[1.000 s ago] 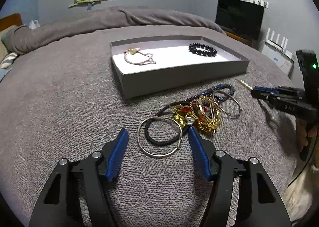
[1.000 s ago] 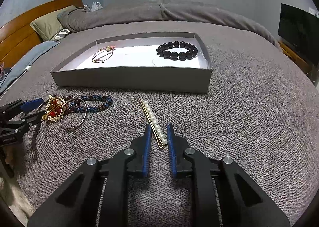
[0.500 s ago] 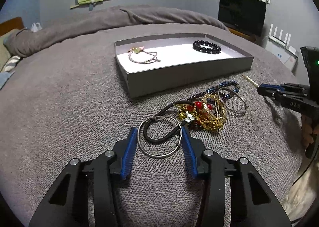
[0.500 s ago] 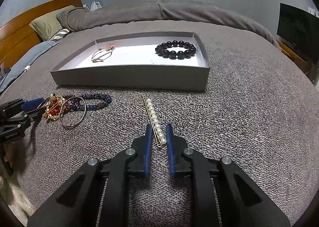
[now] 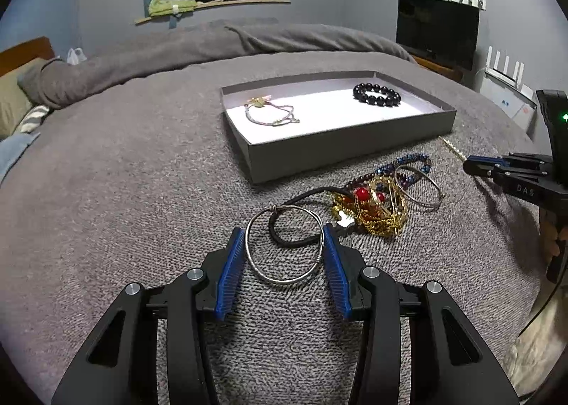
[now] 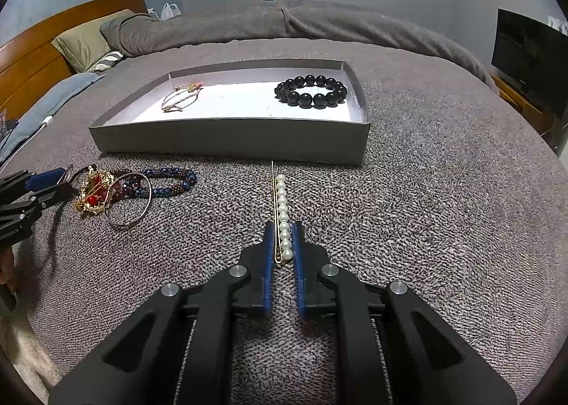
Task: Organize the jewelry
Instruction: 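Grasp the pearl hair clip with the right gripper while the left grasps a silver bangle, then carry the hair clip and silver bangle over the tray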
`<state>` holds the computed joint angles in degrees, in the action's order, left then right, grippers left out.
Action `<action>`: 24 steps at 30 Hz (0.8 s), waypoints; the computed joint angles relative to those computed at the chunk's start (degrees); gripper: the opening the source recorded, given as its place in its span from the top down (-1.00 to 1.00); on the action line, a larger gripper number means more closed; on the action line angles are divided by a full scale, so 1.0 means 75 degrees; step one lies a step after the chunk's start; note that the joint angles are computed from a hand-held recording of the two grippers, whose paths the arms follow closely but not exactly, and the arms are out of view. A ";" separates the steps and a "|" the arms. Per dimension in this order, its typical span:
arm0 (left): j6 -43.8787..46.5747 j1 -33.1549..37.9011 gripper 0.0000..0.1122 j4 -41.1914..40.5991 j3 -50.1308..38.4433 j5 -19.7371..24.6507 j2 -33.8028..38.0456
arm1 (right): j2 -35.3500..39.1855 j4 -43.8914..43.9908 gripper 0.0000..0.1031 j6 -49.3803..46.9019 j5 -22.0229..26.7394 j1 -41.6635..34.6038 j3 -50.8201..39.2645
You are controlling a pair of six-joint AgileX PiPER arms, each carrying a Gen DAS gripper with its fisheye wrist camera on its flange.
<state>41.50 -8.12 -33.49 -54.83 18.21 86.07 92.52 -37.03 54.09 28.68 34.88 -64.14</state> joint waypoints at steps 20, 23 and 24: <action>-0.0639 0.0077 0.18 0.0467 -0.0518 0.0310 -0.0113 | -0.0186 -0.0276 0.82 0.0268 -0.0045 0.0044 -0.0065; -0.0579 0.0118 0.18 0.0349 -0.0631 0.0407 -0.0075 | -0.0205 -0.0153 0.81 0.0122 -0.0085 0.0027 -0.0085; -0.0579 0.0107 0.18 0.0342 -0.0671 0.0409 -0.0067 | -0.0216 -0.0128 0.81 0.0077 -0.0100 0.0030 -0.0087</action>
